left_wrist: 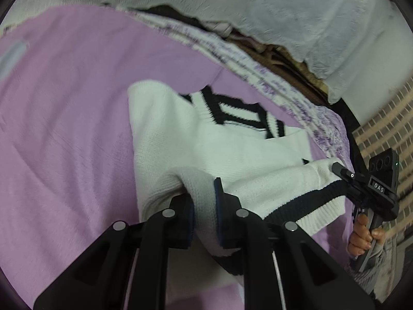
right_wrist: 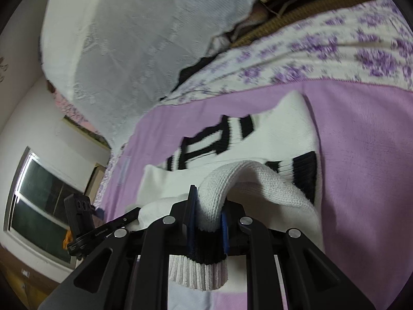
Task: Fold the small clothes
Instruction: 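Carry the hem with the right tool over the collar and release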
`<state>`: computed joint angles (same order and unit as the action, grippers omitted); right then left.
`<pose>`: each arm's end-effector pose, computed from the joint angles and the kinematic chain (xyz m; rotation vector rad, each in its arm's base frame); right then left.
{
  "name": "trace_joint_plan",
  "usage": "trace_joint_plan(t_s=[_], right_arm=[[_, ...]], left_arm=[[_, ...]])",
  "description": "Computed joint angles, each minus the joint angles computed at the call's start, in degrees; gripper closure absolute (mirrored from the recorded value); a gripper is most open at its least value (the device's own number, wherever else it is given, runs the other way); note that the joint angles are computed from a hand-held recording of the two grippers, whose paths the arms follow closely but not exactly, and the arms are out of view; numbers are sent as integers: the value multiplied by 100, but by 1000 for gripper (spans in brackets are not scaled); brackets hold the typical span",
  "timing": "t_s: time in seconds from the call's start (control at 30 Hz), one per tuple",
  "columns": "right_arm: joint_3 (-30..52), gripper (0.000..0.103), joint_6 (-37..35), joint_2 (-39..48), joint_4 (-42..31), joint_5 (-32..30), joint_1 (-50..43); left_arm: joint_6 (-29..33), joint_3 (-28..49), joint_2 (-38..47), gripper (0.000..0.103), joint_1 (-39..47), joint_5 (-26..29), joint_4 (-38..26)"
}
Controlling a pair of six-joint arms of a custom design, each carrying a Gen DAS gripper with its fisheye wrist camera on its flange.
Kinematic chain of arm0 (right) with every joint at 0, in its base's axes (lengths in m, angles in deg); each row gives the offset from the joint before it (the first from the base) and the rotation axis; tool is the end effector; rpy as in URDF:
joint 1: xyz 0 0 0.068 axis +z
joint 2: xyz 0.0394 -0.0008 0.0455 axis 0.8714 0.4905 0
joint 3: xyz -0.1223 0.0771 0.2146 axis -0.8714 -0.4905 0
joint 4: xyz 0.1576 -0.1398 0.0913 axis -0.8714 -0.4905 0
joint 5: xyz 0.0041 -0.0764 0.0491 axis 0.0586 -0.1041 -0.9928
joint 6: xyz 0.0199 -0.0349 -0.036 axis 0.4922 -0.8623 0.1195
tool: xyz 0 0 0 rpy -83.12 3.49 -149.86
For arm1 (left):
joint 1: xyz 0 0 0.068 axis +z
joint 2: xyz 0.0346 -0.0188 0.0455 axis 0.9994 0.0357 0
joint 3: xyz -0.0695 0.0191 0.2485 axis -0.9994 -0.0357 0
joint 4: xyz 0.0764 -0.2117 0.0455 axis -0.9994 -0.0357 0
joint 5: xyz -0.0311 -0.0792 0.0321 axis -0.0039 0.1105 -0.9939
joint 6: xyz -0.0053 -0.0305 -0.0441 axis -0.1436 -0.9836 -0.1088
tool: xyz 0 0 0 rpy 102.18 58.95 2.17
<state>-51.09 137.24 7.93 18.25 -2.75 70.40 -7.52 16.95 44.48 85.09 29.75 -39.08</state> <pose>0.1922 0.0351 0.1588 0.7542 2.1076 0.6534 0.4179 -0.0438 0.1505 0.7437 2.4939 -0.8589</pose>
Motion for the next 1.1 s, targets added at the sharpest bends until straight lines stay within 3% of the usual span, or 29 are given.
trace_joint_plan(t_s=[0.1,0.17,0.27,0.3,0.33,0.43,0.53,0.63,0.83,0.93,1.03,1.1], right_arm=[[-26,84,-79,564,434,-90,-188],[-165,73,-19,716,758,-239,-306],[-276,65,-84,10,294,69,-130],[-239,61,-159,-293,-19,247,-13],[-166,59,-256,-661,-445,514,170],[75,58,-375,-1660,-1798,1702,1112],[305,58,-80,-1807,-2786,3021,2568],[512,57,501,-928,-3167,3763,3659],[1058,52,596,541,-3428,4075,4066],[1240,51,260,948,-3333,3809,3782],[1475,51,-527,1223,-2970,3401,3102],[1722,51,-1224,1242,-2439,3068,2234]], left_arm=[[-85,303,252,89,-47,29,-116],[-59,295,228,89,-33,73,-149],[96,-183,-146,83,24,59,95],[172,-428,-343,75,65,44,228],[241,-587,-474,59,106,49,282],[408,-1367,-1078,31,295,-54,841],[900,-2196,-1694,22,513,-196,1388],[1333,-2878,-2101,12,491,-661,1885],[1755,-4138,-2560,11,134,-1504,3391],[1804,-4628,-2665,4,-144,-1930,4338],[1594,-4250,-2458,4,-407,-2085,4300],[1027,-3674,-2212,4,-657,-2336,4301]])
